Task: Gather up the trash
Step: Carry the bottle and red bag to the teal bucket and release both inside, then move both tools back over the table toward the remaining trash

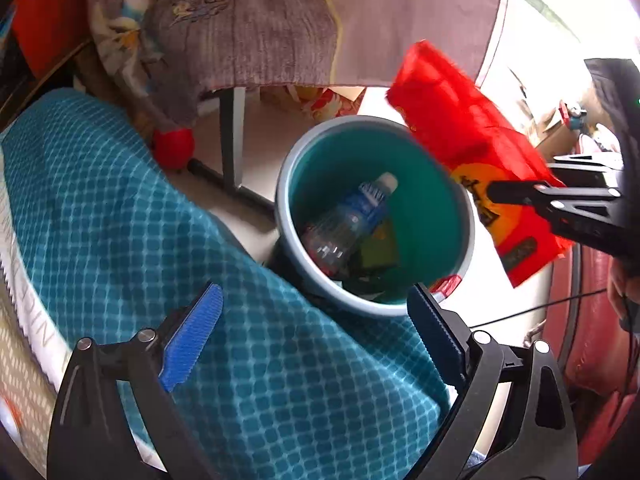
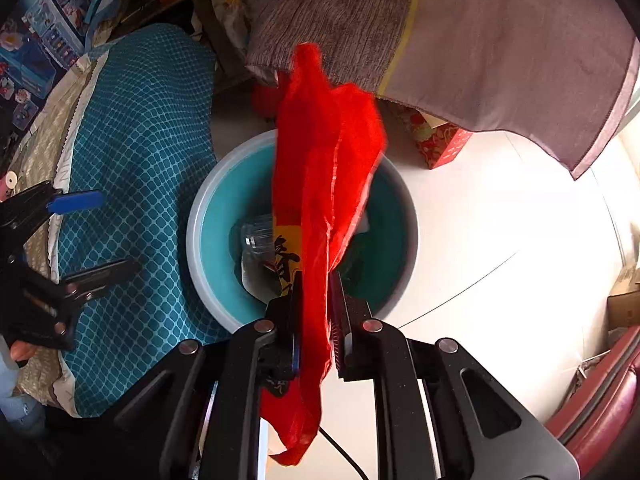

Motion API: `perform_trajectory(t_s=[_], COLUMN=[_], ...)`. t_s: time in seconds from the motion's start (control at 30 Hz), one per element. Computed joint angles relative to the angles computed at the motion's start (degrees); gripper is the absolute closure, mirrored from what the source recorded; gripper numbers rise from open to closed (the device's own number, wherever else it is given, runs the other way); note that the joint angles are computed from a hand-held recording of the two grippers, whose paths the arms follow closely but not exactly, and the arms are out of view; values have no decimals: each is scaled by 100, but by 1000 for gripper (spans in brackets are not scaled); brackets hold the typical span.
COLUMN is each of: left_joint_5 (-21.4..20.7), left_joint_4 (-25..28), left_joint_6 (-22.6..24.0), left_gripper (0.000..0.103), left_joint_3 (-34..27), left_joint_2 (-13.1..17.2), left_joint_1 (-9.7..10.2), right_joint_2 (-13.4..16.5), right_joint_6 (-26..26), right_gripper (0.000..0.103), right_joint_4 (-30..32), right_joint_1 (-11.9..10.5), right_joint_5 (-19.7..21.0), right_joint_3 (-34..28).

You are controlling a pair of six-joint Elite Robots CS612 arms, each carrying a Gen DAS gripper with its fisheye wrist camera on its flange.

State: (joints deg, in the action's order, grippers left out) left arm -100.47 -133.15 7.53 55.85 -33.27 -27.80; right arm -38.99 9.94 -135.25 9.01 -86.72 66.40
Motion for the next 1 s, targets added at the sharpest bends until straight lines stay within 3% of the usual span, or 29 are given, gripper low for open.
perform_trajectory(t_s=[0.13, 0.2, 0.43, 0.67, 1.0], left_joint_5=[-63, -97, -166, -210, -119], left_joint_4=[-97, -171, -330, -584, -1279], left_joint_6=[-119, -176, -289, -389, -473], left_gripper=[8, 8, 8, 8, 7], left_joint_3=[194, 329, 552, 854, 1807], left_joint_2=[-114, -185, -299, -474, -1030], left_joint_1=[70, 104, 174, 214, 410], right_joint_2=[132, 162, 100, -8, -120], right_joint_6=[-16, 6, 23, 60, -13], right_gripper=[67, 49, 31, 28, 26], right_joint_4=[77, 103, 175, 333, 360], right_joint_1=[37, 49, 97, 196, 580], right_joint_5=[-92, -119, -297, -312, -221], right_joint_3=[-198, -247, -228, -170, -148])
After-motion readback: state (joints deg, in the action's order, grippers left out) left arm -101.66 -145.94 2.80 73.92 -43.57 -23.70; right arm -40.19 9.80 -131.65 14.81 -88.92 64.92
